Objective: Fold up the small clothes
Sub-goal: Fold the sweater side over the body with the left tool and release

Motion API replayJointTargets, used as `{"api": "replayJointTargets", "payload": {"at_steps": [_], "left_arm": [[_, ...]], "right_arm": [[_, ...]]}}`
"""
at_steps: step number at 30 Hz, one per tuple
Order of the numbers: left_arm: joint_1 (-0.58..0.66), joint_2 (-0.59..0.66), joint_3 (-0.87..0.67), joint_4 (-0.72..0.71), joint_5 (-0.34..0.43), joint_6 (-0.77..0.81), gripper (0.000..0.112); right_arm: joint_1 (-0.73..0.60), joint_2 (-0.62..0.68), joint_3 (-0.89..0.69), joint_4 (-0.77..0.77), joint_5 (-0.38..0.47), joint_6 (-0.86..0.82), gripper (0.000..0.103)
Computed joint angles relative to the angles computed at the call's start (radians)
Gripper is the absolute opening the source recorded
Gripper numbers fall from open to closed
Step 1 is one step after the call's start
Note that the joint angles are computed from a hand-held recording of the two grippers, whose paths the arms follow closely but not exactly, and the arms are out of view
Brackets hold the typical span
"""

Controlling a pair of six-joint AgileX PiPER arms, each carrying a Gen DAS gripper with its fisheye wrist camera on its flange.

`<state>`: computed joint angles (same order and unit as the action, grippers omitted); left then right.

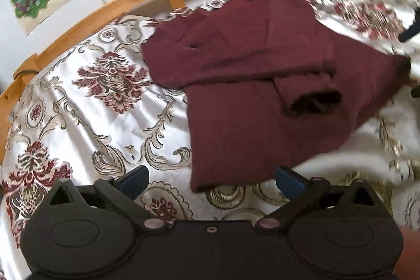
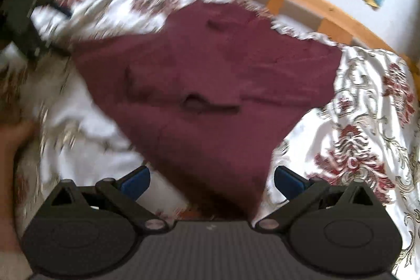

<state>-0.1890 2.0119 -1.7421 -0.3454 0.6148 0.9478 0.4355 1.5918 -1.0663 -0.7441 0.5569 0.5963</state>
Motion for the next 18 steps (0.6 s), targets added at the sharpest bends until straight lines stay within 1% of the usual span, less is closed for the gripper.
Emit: {"api": "replayJointTargets", "payload": {"at_steps": [3, 5, 8, 9, 11, 12, 15, 18], "left_arm": [[-0.023, 0.002, 0.017, 0.091, -0.032, -0.037, 0.102], [-0.036, 0.010, 0.020, 0.143, -0.044, -0.058, 0.102], [-0.046, 0.016, 0.028, 0.193, -0.058, -0.081, 0.102], [-0.049, 0.016, 0.033, 0.205, -0.065, -0.084, 0.102], [-0.056, 0.014, 0.052, 0.236, -0.093, -0.082, 0.102], [-0.061, 0.016, 0.061, 0.261, -0.109, -0.082, 0.102], [-0.077, 0.026, 0.080, 0.329, -0.157, -0.076, 0.102], [-0.088, 0.040, 0.074, 0.351, -0.186, -0.054, 0.102]], "right_arm": [[0.096, 0.081, -0.012, -0.242, 0.130, 0.167, 0.103], [0.143, 0.120, -0.005, -0.363, 0.188, 0.231, 0.103], [0.189, 0.137, 0.027, -0.486, 0.244, 0.298, 0.103], [0.206, 0.144, 0.038, -0.532, 0.281, 0.331, 0.103], [0.218, 0.155, 0.051, -0.580, 0.326, 0.363, 0.103], [0.213, 0.154, 0.058, -0.588, 0.330, 0.373, 0.103], [0.193, 0.147, 0.061, -0.571, 0.303, 0.380, 0.103], [0.180, 0.147, 0.073, -0.596, 0.294, 0.406, 0.103]]}}
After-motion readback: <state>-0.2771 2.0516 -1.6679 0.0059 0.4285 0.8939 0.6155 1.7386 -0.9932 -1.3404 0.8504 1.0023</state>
